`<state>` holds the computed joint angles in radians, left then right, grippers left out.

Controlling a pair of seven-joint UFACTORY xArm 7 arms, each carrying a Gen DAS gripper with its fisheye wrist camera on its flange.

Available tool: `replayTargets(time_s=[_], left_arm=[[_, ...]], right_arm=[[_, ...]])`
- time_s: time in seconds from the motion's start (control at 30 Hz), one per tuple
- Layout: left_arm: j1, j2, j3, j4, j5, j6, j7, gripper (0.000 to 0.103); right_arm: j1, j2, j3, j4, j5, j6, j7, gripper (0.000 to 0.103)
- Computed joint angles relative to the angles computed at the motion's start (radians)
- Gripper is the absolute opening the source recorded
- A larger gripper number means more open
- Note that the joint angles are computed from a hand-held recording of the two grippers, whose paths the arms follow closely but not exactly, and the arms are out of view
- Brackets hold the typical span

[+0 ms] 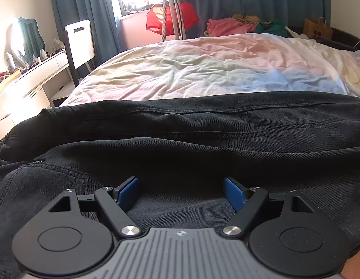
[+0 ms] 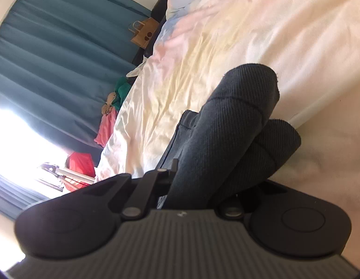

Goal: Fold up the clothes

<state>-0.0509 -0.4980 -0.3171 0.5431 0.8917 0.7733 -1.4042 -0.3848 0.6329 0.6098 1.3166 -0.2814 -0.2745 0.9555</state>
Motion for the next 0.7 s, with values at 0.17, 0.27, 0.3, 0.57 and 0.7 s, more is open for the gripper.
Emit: replayTargets(time_s=[0.17, 0.27, 0.3, 0.57, 0.7], left_arm=[[-0.015, 0.002, -0.023, 0.018, 0.017, 0.051, 0.010, 0.084], [-0.021, 0.015, 0.003, 0.019, -0.009, 0.041, 0.020, 0.086], [-0.022, 0.019, 0.011, 0.019, -0.019, 0.038, 0.024, 0.087], [-0.025, 0.014, 0.016, 0.018, -0.040, 0.046, 0.040, 0.088], [-0.027, -0.020, 0.008, 0.018, -0.059, 0.064, 0.051, 0.088]], right_arm=[[0.081, -0.051, -0.089, -0.003, 0.021, 0.013, -0.046, 0.012], [0.166, -0.087, -0.176, -0.005, 0.057, 0.011, -0.087, 0.012], [0.207, -0.103, -0.219, -0.008, 0.072, 0.006, -0.107, 0.012], [0.533, -0.196, -0.533, -0.033, 0.239, -0.050, -0.305, 0.012], [0.799, -0.227, -0.760, -0.045, 0.408, -0.105, -0.535, 0.012]])
